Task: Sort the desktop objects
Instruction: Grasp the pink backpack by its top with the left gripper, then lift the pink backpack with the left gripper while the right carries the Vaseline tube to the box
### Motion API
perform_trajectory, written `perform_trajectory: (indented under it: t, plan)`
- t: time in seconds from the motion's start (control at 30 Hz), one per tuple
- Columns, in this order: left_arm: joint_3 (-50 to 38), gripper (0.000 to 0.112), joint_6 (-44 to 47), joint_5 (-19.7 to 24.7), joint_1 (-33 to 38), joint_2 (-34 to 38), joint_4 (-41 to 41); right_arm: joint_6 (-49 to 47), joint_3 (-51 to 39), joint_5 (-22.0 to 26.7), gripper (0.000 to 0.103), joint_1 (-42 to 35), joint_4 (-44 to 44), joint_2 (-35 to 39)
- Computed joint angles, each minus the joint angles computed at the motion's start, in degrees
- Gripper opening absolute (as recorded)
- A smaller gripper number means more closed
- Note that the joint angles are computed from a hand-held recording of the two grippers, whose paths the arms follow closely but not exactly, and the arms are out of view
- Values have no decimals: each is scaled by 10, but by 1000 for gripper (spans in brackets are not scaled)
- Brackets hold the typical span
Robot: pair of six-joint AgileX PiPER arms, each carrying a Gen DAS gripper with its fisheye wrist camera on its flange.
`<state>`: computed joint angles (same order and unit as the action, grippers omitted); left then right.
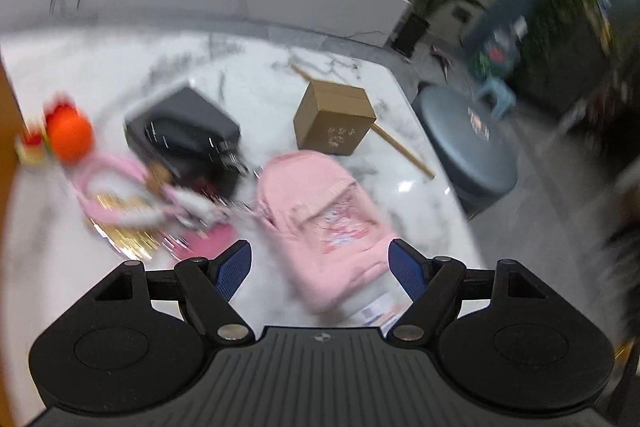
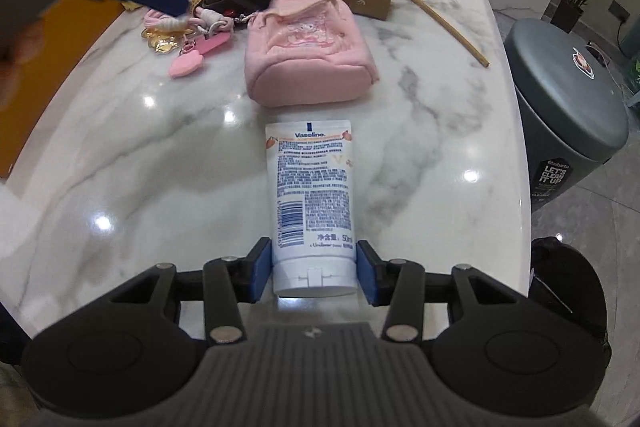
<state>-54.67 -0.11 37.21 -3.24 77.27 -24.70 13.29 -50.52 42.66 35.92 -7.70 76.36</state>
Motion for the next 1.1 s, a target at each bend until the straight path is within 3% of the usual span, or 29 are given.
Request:
perform_trajectory:
  t: [0.17, 0.47, 0.57, 0.63, 0.7, 0.77, 1.0, 1.07, 1.1]
  plan:
    - [-6, 89, -107, -14, -1, 46, -7, -16, -3, -1, 48, -6, 7, 2]
    - [-7, 89, -91, -61, -7, 99, -77, -27, -5, -4, 50, -12, 11, 5]
    - [-12, 89, -134, -83, -26, 105, -27, -27, -6, -6, 54, -16, 11, 7]
    - [-7, 83, -134, -93, -31, 102, -16, -21, -5, -9, 62, -17, 4, 9]
    - [-6, 48, -158, -93, -36, 99, 27, -28, -3, -15, 66, -26, 14, 10]
    - [3, 43, -127, -97, -29, 95, 5, -48, 0, -25, 71, -40, 37, 10]
    - [18, 32, -29, -83, 4, 80, -83, -32, 2, -48, 70, -36, 17, 17]
    - [21, 31, -16, -77, 6, 71, -88, -34, 4, -57, 68, -40, 20, 19]
    - [20, 30, -20, -77, 3, 67, -78, -35, 3, -60, 61, -40, 22, 19]
